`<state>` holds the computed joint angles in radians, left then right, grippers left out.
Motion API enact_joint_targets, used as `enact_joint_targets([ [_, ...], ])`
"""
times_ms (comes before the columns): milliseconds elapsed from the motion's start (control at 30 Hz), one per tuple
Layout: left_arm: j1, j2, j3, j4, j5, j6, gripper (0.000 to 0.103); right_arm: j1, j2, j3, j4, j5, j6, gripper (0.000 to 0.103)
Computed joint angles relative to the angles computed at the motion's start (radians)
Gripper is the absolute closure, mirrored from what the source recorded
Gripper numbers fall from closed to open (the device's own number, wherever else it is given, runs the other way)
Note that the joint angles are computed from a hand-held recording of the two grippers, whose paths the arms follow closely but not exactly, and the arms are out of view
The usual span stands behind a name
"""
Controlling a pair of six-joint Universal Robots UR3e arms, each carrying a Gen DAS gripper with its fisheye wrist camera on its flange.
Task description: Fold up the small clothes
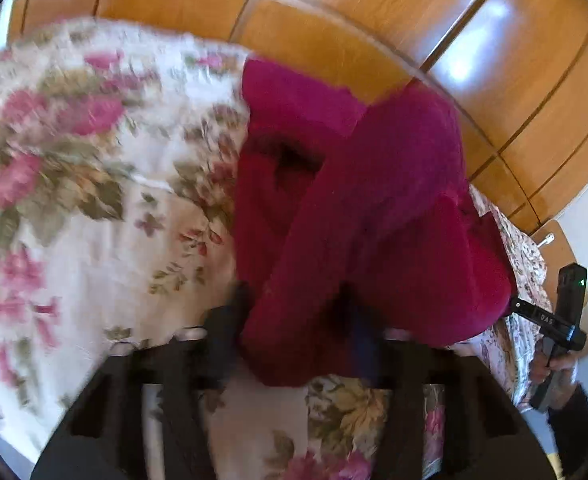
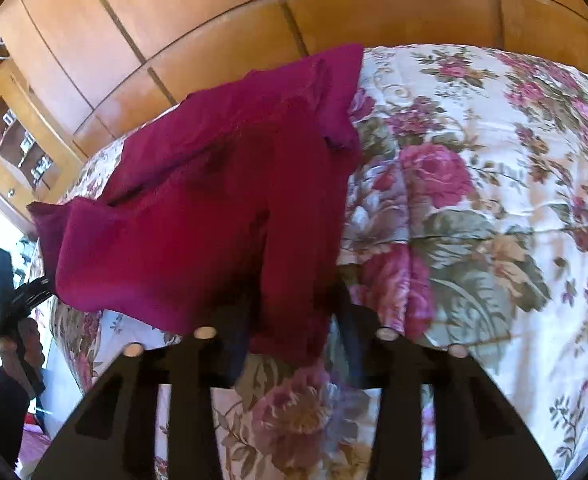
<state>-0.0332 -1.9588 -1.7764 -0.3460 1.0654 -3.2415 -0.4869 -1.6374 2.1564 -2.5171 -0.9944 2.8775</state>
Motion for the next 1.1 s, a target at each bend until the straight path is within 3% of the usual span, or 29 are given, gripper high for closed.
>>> enact_joint_targets([
  [167,0.063,0.094,-0.084,-0.036,-0.104,0.01,0.089,-0.023,-0.105,0.01,0.132,0.023,-0.06,0.089],
  [333,0.139,0.304,-0.273,-0.109,-0.202,0.087,0.09,-0.097,-0.309,0.058,0.387,0.074,-0.185,0.09],
  [467,0.19,0.543,-0.425,-0.272,-0.233,0.194,0.09,-0.245,-0.574,0.083,0.803,0.094,-0.41,0.09],
  [600,0.225,0.788,-0.554,-0.474,-0.196,0.298,0.09,-0.404,-0.758,0.053,1.199,0.062,-0.654,0.09],
  [667,0.196,0.812,-0.578,-0.444,-0.14,0.286,0.088,-0.436,-0.78,0.024,1.288,0.053,-0.711,0.087],
  [733,0.154,0.788,-0.565,-0.393,-0.078,0.258,0.078,-0.434,-0.767,0.013,1.253,0.062,-0.686,0.062],
  [800,0.117,0.755,-0.537,-0.326,-0.023,0.218,0.046,-0.422,-0.738,0.013,1.167,0.091,-0.629,0.054],
  [967,0.059,0.66,-0.453,-0.188,0.025,0.173,0.045,-0.216,-0.521,0.062,0.572,0.037,-0.267,0.049],
  [1100,-0.02,0.567,-0.385,-0.114,0.097,0.2,0.045,-0.072,-0.33,0.023,0.316,-0.033,-0.147,0.05],
])
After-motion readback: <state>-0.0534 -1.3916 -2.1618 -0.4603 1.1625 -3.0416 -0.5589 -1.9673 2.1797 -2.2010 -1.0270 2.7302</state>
